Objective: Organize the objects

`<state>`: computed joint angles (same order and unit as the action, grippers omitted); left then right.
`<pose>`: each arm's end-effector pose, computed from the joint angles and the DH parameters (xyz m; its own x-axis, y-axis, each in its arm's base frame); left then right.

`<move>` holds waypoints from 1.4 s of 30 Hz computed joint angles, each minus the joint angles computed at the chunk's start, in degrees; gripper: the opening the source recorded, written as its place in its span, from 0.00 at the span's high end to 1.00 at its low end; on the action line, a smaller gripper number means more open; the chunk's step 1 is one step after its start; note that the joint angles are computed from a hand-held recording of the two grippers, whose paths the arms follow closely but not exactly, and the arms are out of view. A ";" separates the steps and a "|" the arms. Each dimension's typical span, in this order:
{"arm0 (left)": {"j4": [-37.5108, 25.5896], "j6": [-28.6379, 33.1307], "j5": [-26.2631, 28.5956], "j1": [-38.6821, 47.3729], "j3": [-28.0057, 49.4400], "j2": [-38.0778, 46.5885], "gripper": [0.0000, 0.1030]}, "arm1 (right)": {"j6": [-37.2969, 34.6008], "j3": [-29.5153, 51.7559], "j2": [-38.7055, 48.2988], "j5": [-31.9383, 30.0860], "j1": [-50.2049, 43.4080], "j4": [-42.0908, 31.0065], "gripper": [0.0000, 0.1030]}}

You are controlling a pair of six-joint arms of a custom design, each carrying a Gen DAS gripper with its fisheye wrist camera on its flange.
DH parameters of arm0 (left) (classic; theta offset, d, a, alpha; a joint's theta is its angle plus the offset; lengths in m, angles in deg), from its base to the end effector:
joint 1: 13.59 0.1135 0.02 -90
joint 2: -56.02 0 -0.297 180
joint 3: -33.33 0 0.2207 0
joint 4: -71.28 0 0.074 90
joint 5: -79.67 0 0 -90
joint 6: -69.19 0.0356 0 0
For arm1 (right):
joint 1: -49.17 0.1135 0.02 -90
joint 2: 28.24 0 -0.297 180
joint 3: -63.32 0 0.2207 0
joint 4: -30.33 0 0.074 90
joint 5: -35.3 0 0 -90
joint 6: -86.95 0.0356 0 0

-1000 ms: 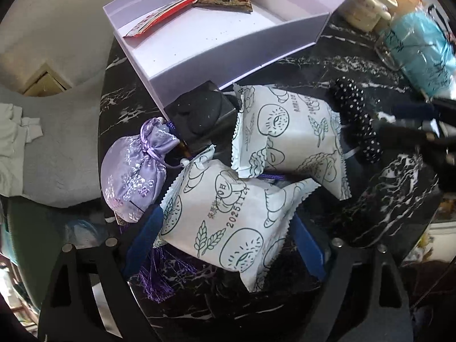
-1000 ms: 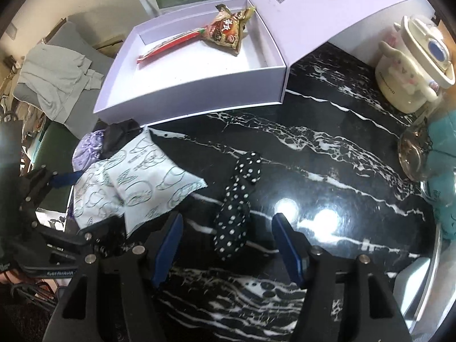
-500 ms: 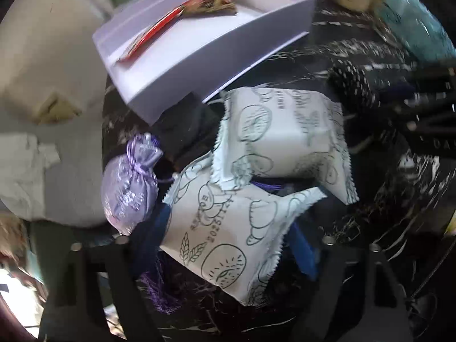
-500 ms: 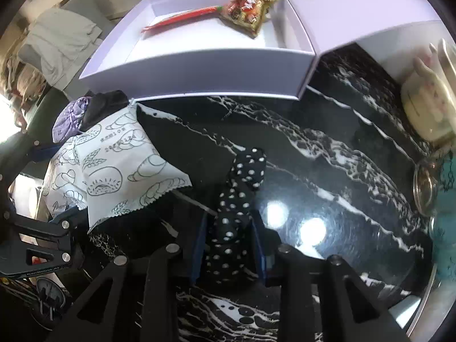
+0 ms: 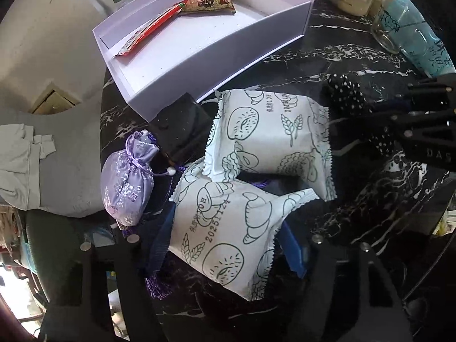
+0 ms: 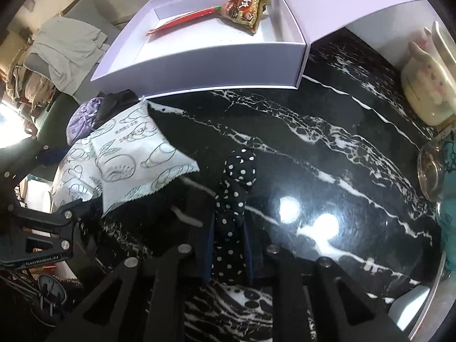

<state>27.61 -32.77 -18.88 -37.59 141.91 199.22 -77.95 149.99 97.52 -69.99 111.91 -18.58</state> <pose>0.4238 -0.1829 0.0591 -0.9528 0.1999 -0.2287 0.1811 0.9783 0.1004 0.1605 0.3320 0.1071 0.7127 -0.6501 -0.2635 -0.6664 -0.7448 0.0350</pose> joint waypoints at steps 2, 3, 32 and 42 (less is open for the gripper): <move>-0.10 -0.21 0.36 0.00 -0.09 -0.41 0.36 | -0.59 -0.20 -0.52 -0.37 -0.69 -0.97 0.83; 0.46 -0.30 0.57 0.12 -0.97 -0.96 0.36 | -0.77 -0.62 -0.92 -0.48 -0.92 -0.94 0.83; 8.86 0.44 5.85 2.61 -17.56 -18.25 0.37 | -8.51 -7.71 -15.59 -6.87 -9.45 -7.77 0.83; 5.48 2.76 5.38 3.69 -14.36 -22.15 0.37 | -7.77 -5.03 -20.96 -12.85 -9.79 -16.44 0.83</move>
<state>33.10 -30.00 -13.49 -33.91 127.55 177.07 -85.72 144.96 76.56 -82.85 102.12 -35.02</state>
